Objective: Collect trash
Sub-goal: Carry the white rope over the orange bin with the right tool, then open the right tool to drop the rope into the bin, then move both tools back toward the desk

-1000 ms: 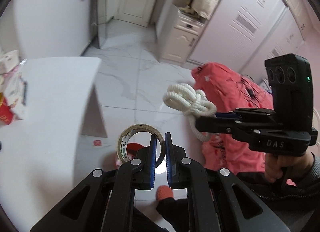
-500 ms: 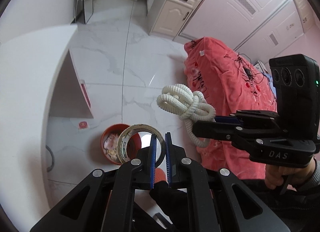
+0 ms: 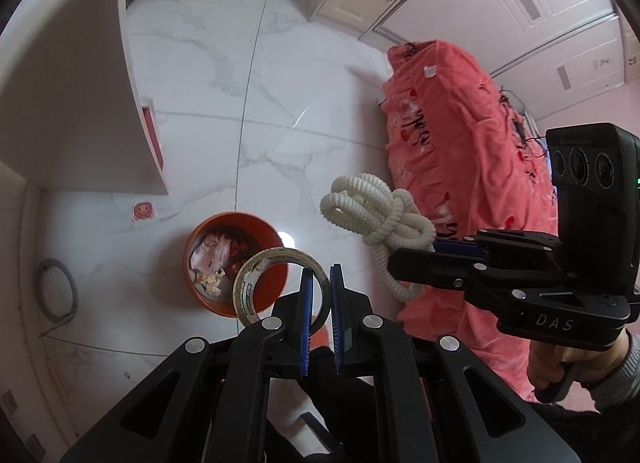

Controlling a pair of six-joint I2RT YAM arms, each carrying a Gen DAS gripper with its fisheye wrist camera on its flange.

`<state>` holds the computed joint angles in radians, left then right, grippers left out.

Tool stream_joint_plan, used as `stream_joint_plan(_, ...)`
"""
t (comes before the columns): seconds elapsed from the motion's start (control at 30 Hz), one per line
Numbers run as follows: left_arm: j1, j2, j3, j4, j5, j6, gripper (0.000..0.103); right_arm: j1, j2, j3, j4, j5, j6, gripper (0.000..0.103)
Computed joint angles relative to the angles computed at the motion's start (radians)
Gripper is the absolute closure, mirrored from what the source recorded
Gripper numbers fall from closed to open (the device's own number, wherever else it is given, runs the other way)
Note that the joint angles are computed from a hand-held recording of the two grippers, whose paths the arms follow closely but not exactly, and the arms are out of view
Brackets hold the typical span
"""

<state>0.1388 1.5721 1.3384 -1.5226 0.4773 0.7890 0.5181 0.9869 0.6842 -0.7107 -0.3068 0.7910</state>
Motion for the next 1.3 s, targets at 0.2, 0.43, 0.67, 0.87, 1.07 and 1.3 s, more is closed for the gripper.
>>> stream_joint_plan(0.2,-0.008,0.072,-0.128,0.165,-0.036,-0.020,0.093,-0.031,0.170,-0.156,0.273,-0.038,0.001,0.086)
stream_joint_plan(0.43,-0.032,0.166,-0.213,0.311,-0.067,-0.045,0.093,-0.038,0.412,-0.245,0.559,-0.059,0.014,0.085)
stream_joint_plan(0.67,-0.042,0.215,-0.237,0.388,-0.108,-0.048,0.087,-0.051,0.568,-0.262,0.692,-0.068,0.009,0.078)
stream_joint_plan(0.87,-0.039,0.240,-0.244,0.421,-0.111,-0.053,0.056,-0.060,0.578,-0.272,0.711,-0.073,0.014,0.072)
stream_joint_plan(1.07,-0.047,0.238,-0.239,0.421,-0.115,-0.063,0.056,-0.072,0.559,-0.265,0.683,-0.082,0.008,0.072)
stream_joint_plan(1.3,-0.040,0.182,-0.199,0.364,-0.098,-0.060,0.027,-0.117,0.370,-0.261,0.504,-0.086,-0.012,0.047)
